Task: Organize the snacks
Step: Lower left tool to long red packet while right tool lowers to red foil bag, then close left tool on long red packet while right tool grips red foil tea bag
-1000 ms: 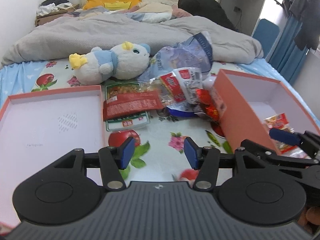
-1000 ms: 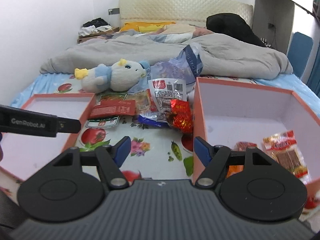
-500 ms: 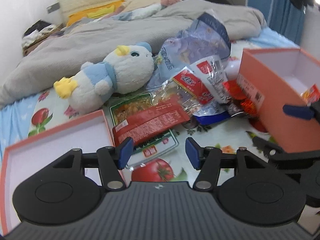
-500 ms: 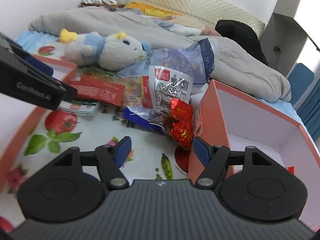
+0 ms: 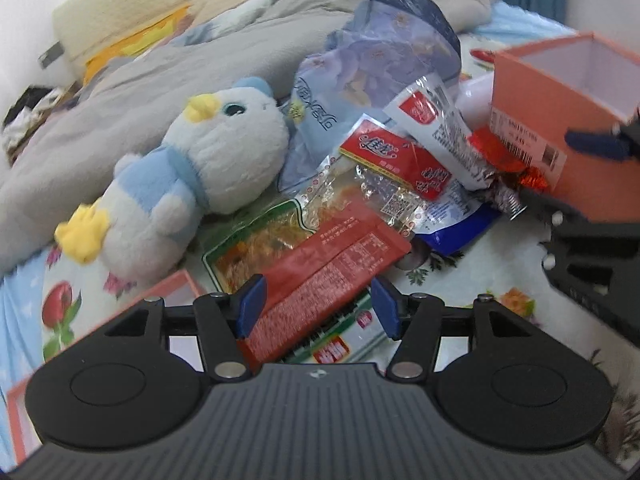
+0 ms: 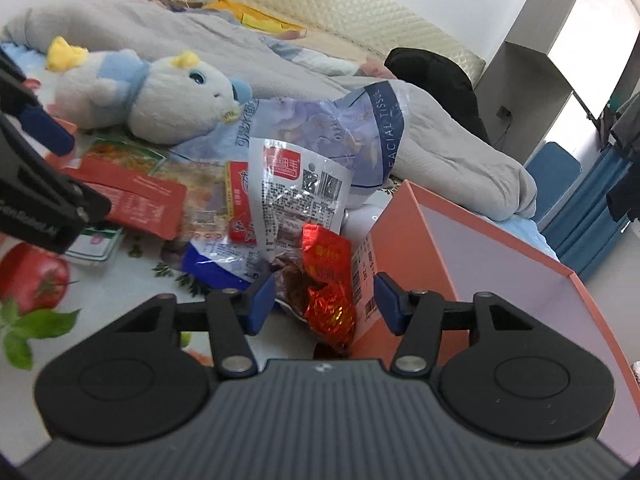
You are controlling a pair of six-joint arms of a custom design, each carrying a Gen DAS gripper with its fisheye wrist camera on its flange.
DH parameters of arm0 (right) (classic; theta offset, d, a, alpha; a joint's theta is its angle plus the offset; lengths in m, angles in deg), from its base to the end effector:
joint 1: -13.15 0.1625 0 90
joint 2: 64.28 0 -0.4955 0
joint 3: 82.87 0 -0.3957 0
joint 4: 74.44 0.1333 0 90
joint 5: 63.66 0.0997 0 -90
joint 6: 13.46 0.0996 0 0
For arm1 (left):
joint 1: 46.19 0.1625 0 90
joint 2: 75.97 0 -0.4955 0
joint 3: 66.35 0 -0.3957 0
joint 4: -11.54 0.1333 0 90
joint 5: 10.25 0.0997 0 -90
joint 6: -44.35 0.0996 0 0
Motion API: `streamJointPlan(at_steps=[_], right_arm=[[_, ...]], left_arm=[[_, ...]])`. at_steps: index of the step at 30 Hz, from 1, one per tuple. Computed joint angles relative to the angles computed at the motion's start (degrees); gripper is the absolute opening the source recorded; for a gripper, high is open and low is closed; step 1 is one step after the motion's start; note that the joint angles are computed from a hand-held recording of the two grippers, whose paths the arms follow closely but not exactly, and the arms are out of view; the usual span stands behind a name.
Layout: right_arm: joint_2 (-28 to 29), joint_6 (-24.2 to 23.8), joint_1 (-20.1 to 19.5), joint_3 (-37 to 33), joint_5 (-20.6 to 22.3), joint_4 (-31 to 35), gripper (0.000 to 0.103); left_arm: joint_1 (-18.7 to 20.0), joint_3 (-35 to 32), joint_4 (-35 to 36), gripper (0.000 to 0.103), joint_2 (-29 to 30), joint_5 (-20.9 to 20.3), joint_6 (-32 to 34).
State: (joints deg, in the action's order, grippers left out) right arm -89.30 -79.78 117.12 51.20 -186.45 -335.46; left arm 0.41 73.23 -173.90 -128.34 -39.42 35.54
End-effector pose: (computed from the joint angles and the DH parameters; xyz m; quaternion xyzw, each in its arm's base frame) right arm 0.1834 -0.4084 0.0467 0.4192 -0.7224 0.3365 0.4350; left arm -0.1336 -0.4619 0.1259 0.2210 0.8321 -0.2778 0.4262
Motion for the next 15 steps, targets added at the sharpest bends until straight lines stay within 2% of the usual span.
streamJointPlan(at_steps=[5,12,15], right_arm=[[1.7,-3.6,-0.2,-2.9,-1.8,-1.0,0.056],[3.3,-9.5,-0.8,-4.2,-3.2,-0.7,0.056],[3.3,-10.1,-1.3,-4.3,-3.6,0.6,0.056]], left_arm=[[2.2,-1.5,-0.9,0.065,0.8,-1.6,6.9],[4.3,-2.7,1.5,0.070,1.7,-1.1,10.1],[5.0,-2.7,-1.7,0.078,2.7,-0.8,13.7]])
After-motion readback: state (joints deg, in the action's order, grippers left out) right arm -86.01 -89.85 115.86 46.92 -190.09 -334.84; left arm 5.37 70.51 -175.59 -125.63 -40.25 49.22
